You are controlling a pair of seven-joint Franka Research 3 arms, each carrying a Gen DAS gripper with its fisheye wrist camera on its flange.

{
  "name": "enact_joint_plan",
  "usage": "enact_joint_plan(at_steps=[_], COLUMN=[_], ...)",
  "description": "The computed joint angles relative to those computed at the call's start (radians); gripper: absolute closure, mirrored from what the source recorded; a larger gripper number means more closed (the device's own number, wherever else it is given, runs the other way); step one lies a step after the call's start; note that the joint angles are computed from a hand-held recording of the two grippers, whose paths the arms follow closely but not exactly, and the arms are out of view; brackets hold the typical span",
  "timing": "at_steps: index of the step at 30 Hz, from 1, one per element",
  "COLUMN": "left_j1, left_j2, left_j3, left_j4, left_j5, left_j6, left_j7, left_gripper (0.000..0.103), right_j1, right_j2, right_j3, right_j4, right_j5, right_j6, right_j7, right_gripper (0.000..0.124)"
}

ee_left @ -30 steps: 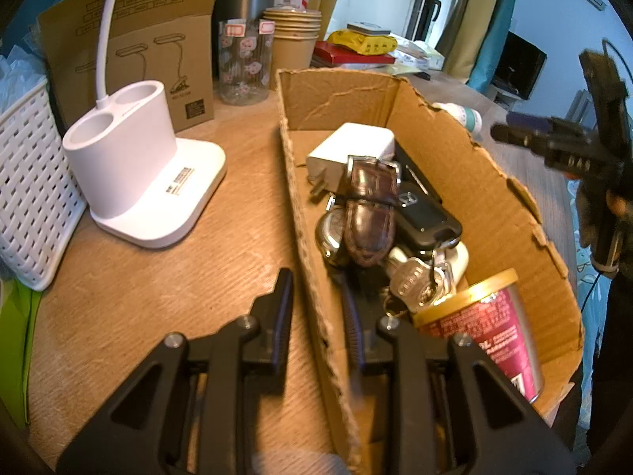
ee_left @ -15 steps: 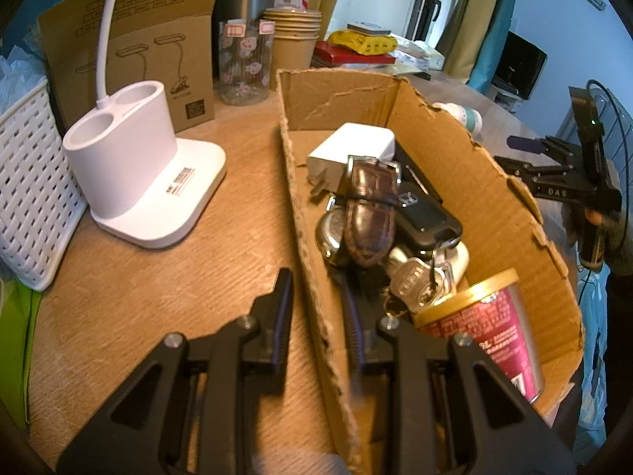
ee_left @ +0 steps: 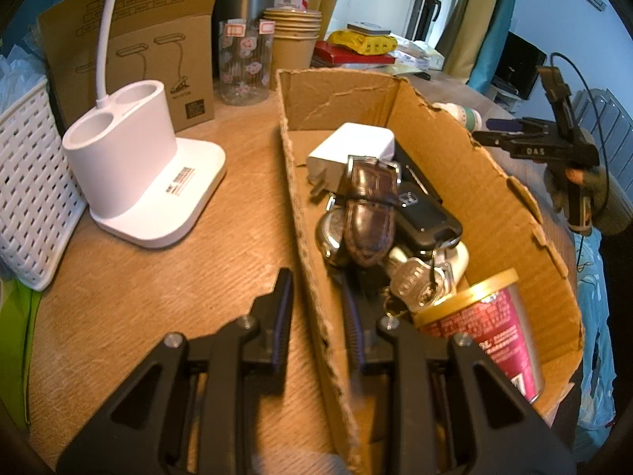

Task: Organize rigid objects
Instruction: 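Close the right gripper around the white medicine bottle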

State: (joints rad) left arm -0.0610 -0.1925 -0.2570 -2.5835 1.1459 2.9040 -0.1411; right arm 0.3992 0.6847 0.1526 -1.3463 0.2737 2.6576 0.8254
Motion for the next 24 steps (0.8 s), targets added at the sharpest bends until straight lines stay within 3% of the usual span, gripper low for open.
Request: enact_joint_plan(at_steps=[6, 22, 24], left_j1=[-0.001, -0.001, -0.001], left_j2=[0.000, 0.001, 0.001], left_j3=[0.001, 0.001, 0.001], left_j4=[0.000, 0.001, 0.001], left_j5=[-0.001, 0.002, 0.002], left_j6=[0.000, 0.000, 0.000], left_j7=[0.001, -0.003, -0.003], left_gripper=[0.076, 0.076, 0.076], right_j1=[-0.011, 0.062, 0.066], right_j2=[0.062, 0.187, 0.197], right_j3=[0.022, -0.032, -0.032], right_j4=[0.096, 0.298, 0.311], right_j5=[0.010, -0.078, -0.086], right_j6=[-0.062, -0.126, -0.103], right_j7=[-0.043, 0.000, -0.016], right_gripper=[0.046, 0.045, 0.038])
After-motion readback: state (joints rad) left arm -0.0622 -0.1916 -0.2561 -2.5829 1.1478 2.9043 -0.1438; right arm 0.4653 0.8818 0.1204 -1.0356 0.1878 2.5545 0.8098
